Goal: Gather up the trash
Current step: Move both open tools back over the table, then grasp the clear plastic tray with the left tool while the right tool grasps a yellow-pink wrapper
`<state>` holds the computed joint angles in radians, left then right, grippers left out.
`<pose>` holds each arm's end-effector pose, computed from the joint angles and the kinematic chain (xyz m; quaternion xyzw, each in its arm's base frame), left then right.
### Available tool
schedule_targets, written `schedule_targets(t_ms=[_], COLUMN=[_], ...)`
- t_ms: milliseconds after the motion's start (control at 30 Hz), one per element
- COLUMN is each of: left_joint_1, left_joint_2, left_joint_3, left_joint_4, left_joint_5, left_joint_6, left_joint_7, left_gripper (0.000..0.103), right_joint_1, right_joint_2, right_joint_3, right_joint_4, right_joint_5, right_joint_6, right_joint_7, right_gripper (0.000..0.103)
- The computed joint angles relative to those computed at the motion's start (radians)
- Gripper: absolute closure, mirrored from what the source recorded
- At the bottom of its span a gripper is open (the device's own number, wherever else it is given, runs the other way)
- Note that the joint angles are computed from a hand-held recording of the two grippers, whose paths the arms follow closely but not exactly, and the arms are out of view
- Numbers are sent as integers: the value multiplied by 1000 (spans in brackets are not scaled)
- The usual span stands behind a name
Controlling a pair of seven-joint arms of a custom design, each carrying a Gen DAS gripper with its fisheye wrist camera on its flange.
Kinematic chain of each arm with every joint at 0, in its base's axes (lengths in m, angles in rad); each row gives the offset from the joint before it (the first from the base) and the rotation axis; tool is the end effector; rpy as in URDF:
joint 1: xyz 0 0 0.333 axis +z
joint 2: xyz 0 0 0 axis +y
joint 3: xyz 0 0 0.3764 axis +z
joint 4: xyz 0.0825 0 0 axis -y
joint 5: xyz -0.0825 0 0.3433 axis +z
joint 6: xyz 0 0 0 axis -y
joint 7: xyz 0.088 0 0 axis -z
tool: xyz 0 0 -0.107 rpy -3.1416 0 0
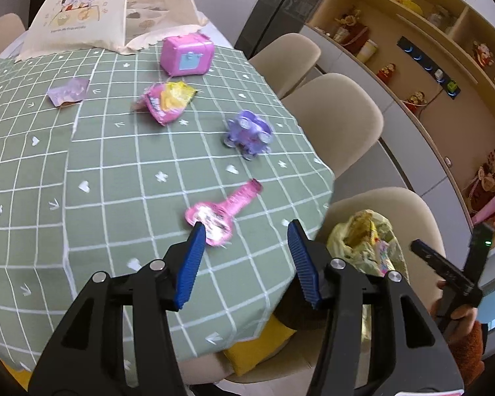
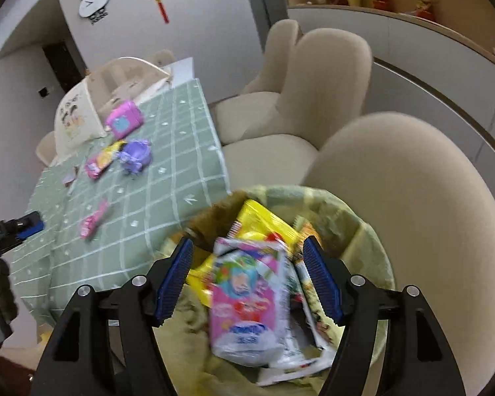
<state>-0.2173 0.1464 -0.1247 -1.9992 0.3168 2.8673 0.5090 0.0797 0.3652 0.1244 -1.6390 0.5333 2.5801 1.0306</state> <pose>0.5653 -0.2146 0.5524 -0.7913 0.4938 -0.3419 0.1144 0.6786 0.1161 0.5430 -0.7681 0.5373 -0.0960 0.3348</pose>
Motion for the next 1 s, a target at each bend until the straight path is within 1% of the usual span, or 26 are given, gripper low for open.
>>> schedule_targets(t_ms=[67,133,167,233,267,400,467,500,600,733,800,867,900,1000], left_joint_1=[18,29,36,51,59,111,143,161,234,290,307,306,316,329], left_joint_2=[0,-4,-6,-10,-12,-22,-22,-20,7,55,90,120,140,183], left_joint_3=[3,17,25,39,45,81,107,110,117,125,131,146,141,132], left_joint_4=[-8,-17,-20,-30,-34,-62,-71,-75,-78,-57,-28,2,21,58], left_joint_5=[-20,-10,0,18,27,74,109,104,21,-68,-96,-103,-120,-168], left_joint_6=[2,0,-4,-6,-8,0,7,12,37,57,52,39,32,22], left_joint_7=[24,29,29,27,25,15,-3,2,55,119,159,178,201,244], left_gripper=[54,54,54,54,54,53,53,52,49,49,49,49,49,49], right_joint_1=[12,28,28,32,41,120,152,176,227,285,318,349,362,383], right_joint_2=[-2,6,14,45,56,104,137,164,242,341,394,451,473,495], right_joint_3=[12,24,36,59,64,61,59,53,43,33,20,1,-6,-15], right_joint_4=[7,27,41,96,112,172,218,260,383,544,636,739,775,800], right_joint_5=[5,6,19,42,46,-4,-40,-74,-159,-244,-287,-334,-354,-388], right_joint_6=[22,36,29,-24,-28,8,4,-12,-73,-141,-183,-246,-265,-276], right_joint_7=[-8,-4,-12,-19,-17,35,72,100,159,215,251,285,295,309], right_gripper=[38,38,38,38,38,38,38,38,38,38,38,38,38,38])
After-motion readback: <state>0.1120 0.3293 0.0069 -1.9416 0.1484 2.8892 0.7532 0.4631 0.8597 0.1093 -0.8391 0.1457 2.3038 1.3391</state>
